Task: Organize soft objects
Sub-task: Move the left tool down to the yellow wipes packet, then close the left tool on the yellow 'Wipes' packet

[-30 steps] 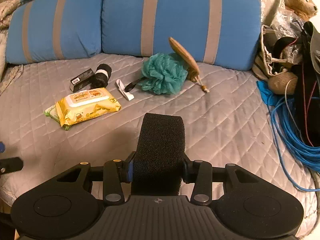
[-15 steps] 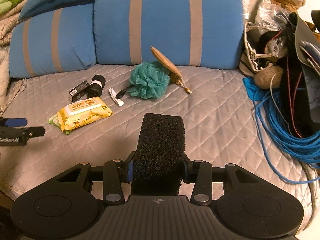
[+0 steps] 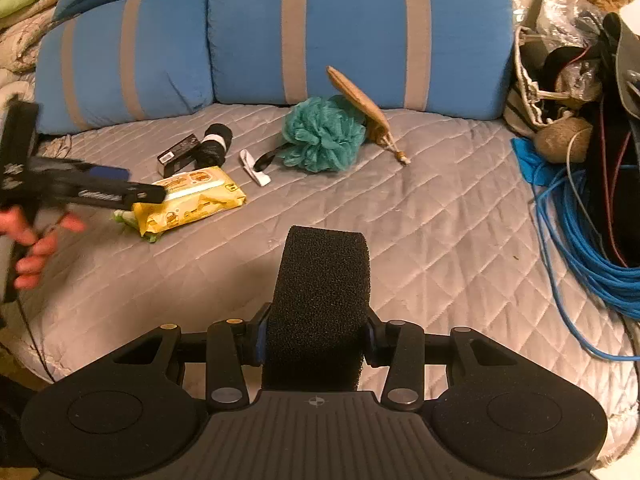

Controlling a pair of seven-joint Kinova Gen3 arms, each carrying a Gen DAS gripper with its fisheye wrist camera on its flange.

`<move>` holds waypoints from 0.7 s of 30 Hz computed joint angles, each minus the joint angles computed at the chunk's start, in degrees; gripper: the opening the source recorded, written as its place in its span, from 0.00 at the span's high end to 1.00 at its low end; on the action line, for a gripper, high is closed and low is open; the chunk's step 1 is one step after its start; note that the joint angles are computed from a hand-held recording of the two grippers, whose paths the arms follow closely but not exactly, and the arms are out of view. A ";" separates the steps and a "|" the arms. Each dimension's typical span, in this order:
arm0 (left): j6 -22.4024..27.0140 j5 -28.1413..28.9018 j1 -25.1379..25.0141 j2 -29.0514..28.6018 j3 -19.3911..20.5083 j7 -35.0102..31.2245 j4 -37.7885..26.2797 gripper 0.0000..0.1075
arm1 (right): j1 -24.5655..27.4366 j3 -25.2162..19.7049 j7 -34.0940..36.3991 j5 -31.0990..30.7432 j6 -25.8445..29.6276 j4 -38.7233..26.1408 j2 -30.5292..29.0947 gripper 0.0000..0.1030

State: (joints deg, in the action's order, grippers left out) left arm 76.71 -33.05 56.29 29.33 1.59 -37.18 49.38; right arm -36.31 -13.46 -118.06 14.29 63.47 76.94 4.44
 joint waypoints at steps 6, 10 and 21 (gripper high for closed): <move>-1.45 4.79 -4.69 2.45 1.15 -6.06 -1.67 0.16 | 0.16 0.12 1.75 -1.79 0.05 -0.61 0.82 0.55; -1.26 7.08 -6.36 3.86 0.93 -10.18 -2.82 0.15 | 0.40 0.29 3.20 -3.35 -0.03 -0.94 1.27 0.55; -0.48 17.78 -13.41 6.36 2.24 -16.71 -5.11 0.15 | 0.73 0.73 5.76 -6.28 0.03 -1.80 2.16 0.55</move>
